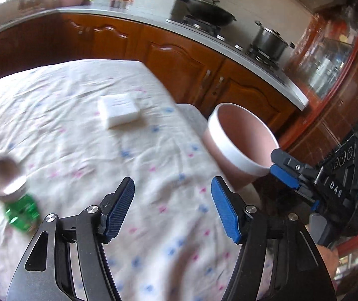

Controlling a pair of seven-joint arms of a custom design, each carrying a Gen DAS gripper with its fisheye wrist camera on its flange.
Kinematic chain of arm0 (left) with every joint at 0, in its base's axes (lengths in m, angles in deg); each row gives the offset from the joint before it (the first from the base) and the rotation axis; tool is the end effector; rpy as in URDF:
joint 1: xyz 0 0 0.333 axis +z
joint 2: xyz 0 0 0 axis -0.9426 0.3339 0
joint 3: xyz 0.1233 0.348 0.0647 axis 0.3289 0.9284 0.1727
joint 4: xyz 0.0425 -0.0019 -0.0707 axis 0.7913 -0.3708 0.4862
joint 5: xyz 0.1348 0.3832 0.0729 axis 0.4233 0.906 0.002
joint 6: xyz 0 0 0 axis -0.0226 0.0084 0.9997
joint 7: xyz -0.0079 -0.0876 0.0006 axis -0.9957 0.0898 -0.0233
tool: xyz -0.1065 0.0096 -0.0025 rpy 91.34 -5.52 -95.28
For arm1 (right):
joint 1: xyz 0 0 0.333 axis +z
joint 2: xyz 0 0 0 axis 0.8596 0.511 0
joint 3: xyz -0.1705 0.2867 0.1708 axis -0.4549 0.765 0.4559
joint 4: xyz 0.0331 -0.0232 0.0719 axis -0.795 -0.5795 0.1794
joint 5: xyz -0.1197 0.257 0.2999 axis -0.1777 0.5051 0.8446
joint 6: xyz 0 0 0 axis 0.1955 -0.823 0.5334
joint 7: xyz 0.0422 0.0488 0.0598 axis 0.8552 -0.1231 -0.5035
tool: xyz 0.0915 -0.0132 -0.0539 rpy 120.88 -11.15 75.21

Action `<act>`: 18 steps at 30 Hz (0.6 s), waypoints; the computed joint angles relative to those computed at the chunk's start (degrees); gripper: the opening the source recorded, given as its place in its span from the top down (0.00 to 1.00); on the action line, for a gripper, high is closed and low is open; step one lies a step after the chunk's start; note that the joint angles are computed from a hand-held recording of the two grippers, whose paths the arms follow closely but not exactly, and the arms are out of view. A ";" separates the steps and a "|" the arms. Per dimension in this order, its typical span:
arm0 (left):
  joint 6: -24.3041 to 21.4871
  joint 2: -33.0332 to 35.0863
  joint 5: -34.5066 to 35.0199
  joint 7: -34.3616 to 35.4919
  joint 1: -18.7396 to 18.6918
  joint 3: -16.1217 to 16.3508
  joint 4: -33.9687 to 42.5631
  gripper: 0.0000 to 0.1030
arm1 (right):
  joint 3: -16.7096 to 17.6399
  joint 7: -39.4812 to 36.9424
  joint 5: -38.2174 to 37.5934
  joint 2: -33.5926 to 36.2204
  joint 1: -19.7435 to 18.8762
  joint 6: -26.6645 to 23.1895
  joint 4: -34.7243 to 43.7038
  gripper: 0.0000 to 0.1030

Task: Collect trash
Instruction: 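Grasp the crushed green can with the left tool while the right tool grasps the white sponge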

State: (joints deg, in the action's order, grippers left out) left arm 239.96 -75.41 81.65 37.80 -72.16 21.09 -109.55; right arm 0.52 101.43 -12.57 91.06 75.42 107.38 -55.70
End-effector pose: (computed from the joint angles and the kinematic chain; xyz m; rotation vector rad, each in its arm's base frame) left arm 0.6118 -0.1299 0.5153 -2.1239 1.5009 -0.9416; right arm 0.7167 0.3089 0.4940 -1.6590 1.4012 0.0602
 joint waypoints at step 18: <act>-1.39 -13.24 29.31 -32.52 6.54 2.10 -15.12 0.37 | 0.89 -1.36 -2.14 0.09 3.97 -1.60 0.26 0.27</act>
State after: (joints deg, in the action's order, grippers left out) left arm 238.57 -88.65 110.96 5.27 -65.61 23.19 -124.67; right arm 1.41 100.07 -14.70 91.15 79.39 105.78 -55.44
